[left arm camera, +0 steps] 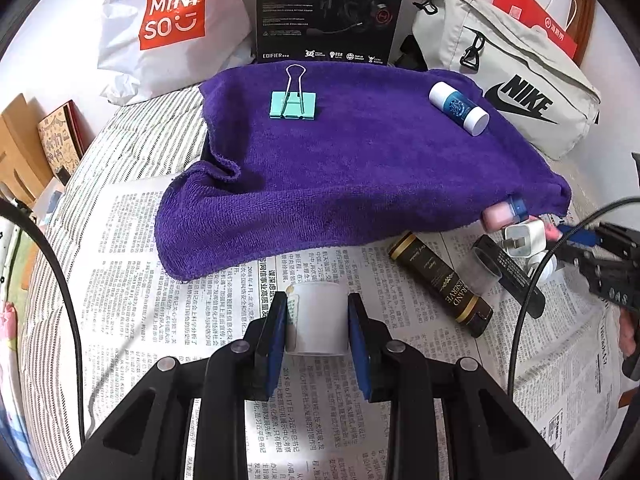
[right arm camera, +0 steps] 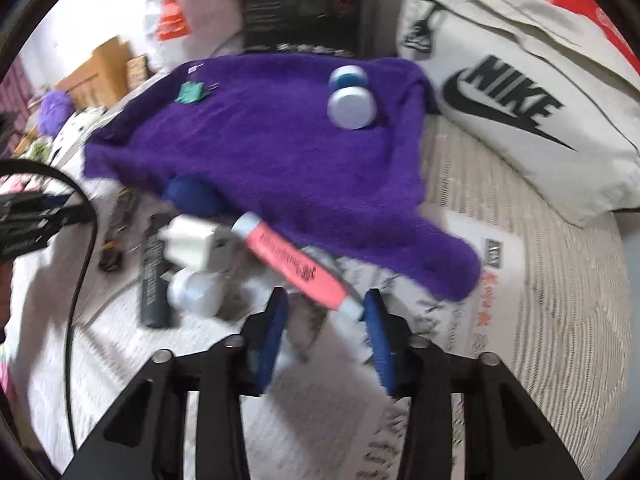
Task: Organize rigid objects
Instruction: 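Grasp the pink highlighter with the right tool while the left tool holds the tape roll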
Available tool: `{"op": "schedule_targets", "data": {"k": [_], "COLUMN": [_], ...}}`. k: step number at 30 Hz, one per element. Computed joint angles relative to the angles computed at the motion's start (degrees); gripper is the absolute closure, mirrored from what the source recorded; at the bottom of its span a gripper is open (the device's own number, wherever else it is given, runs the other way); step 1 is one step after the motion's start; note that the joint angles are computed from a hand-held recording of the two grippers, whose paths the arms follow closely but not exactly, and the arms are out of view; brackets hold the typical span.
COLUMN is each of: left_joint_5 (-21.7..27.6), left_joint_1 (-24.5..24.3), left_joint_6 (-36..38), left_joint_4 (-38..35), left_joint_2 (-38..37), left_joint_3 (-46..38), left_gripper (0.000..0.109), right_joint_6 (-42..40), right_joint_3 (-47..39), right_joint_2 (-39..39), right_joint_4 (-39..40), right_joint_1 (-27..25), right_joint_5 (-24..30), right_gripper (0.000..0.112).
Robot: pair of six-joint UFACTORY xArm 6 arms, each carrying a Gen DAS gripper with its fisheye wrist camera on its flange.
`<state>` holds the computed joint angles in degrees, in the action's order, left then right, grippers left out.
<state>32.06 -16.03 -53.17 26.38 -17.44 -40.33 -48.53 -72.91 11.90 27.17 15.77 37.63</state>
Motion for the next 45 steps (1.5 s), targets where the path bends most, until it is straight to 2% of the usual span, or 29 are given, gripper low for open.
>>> {"op": "schedule_targets", "data": {"k": [3, 11, 15, 18, 20, 22, 24, 27, 29, 36, 42, 45], "left_joint_5": [-0.7, -1.1, -1.3, -0.6, -0.7, -0.9, -0.6, -0.1, 0.0, 0.7, 1.2, 0.0], "left_joint_1": [0.2, 0.2, 0.3, 0.0, 0.0, 0.1, 0.0, -0.2, -0.2, -0.4, -0.6, -0.4], "left_joint_6": [-0.1, 0.0, 0.1, 0.1, 0.3, 0.5, 0.2, -0.2, -0.3, 0.4, 0.3, 0.9], "left_joint_4": [-0.5, -0.8, -1.3, -0.9, -1.1, -1.2, -0.9, -0.1, 0.0, -0.3, 0.2, 0.4], "left_joint_2": [-0.4, -0.9, -1.0, -0.6, -0.6, -0.6, -0.5, -0.4, -0.2, 0.3, 0.8, 0.5], "left_joint_3": [0.5, 0.9, 1.0, 0.5, 0.5, 0.6, 0.5, 0.3, 0.1, -0.5, -0.9, -0.2], "left_gripper": [0.081, 0.081, 0.081, 0.081, 0.081, 0.081, 0.081, 0.081, 0.081, 0.081, 0.081, 0.081], "right_joint_6": [-1.3, -1.3, -5.2, -6.0, -3.7, 0.4, 1.5, 0.7, -0.2, -1.8, -3.4, -4.5], "right_joint_3": [1.0, -1.6, -1.6, -0.4, 0.2, 2.4, 3.9, 6.0, 7.1, 5.4, 5.4, 5.2], "right_joint_2": [-1.4, 1.4, 1.2, 0.3, -0.5, -2.3, -4.0, -6.1, -6.7, -4.8, -4.9, -4.7], "right_joint_4": [-0.1, -1.8, 0.0, 1.5, 0.4, -3.2, -4.5, -3.6, -3.3, -1.1, -1.1, -0.4], "right_joint_1": [0.2, 2.0, 2.8, 2.3, 1.1, 0.0, -1.1, -1.7, -1.2, 0.2, 0.4, 0.6], "right_joint_5": [1.8, -1.0, -0.1, 0.3, 0.9, 0.0, 1.4, 2.8, 1.9, 1.2, 1.7, 1.7], "right_gripper": [0.074, 0.074, 0.087, 0.09, 0.091, 0.091, 0.091, 0.091, 0.09, 0.093, 0.091, 0.094]}}
